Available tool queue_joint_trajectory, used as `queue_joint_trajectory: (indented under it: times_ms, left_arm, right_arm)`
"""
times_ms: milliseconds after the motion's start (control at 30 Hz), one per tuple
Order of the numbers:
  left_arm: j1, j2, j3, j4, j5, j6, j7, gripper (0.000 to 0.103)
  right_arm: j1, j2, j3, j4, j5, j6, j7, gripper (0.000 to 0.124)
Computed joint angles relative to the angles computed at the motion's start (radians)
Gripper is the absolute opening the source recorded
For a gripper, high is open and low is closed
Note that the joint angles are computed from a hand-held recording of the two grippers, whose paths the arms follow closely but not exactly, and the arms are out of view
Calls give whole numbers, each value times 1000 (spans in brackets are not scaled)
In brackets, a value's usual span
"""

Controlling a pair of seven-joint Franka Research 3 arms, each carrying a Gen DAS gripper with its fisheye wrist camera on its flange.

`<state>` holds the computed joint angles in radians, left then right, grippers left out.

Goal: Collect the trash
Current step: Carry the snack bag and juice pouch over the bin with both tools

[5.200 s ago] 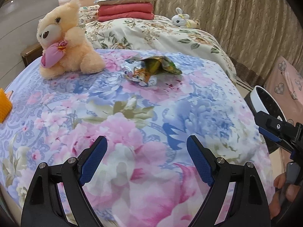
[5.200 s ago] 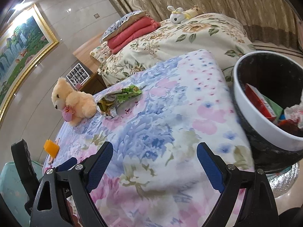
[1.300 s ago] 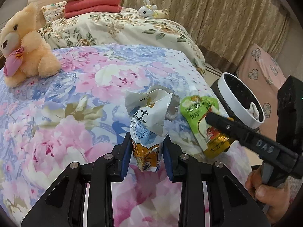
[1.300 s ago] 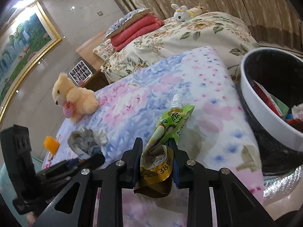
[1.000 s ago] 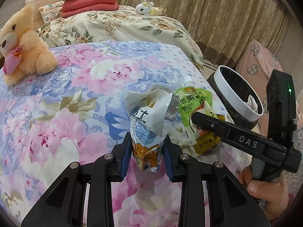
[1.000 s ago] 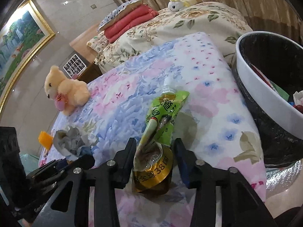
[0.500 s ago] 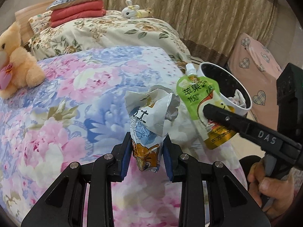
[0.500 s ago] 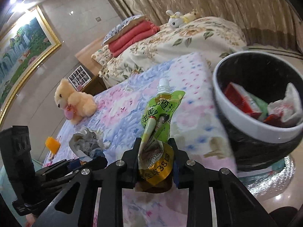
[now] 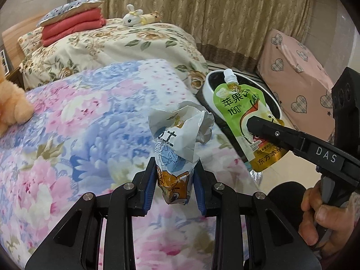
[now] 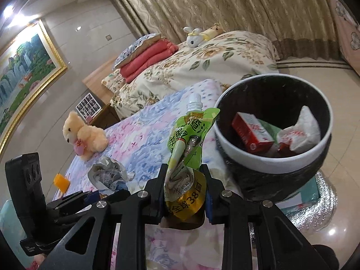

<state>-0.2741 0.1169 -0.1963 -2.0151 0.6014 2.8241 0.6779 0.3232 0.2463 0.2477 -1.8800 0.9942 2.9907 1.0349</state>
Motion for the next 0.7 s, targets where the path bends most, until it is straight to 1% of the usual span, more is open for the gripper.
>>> queue_joint_trajectory:
  times_ms: [267,433,700]
  left_arm:
    - [-22,61,-5,88,-8,-26,50,29]
    - [-41,97,-2,139,-15,-37,75,29]
    - [-61,159,0,226,-49,-57,130,29]
  right_arm:
    - [-20,-22,-10,-21,48,17,-23,28]
    - [-29,-28,-22,-27,59,26,-16,28]
    - [-41,-24,-42,-21,24,30,21,28]
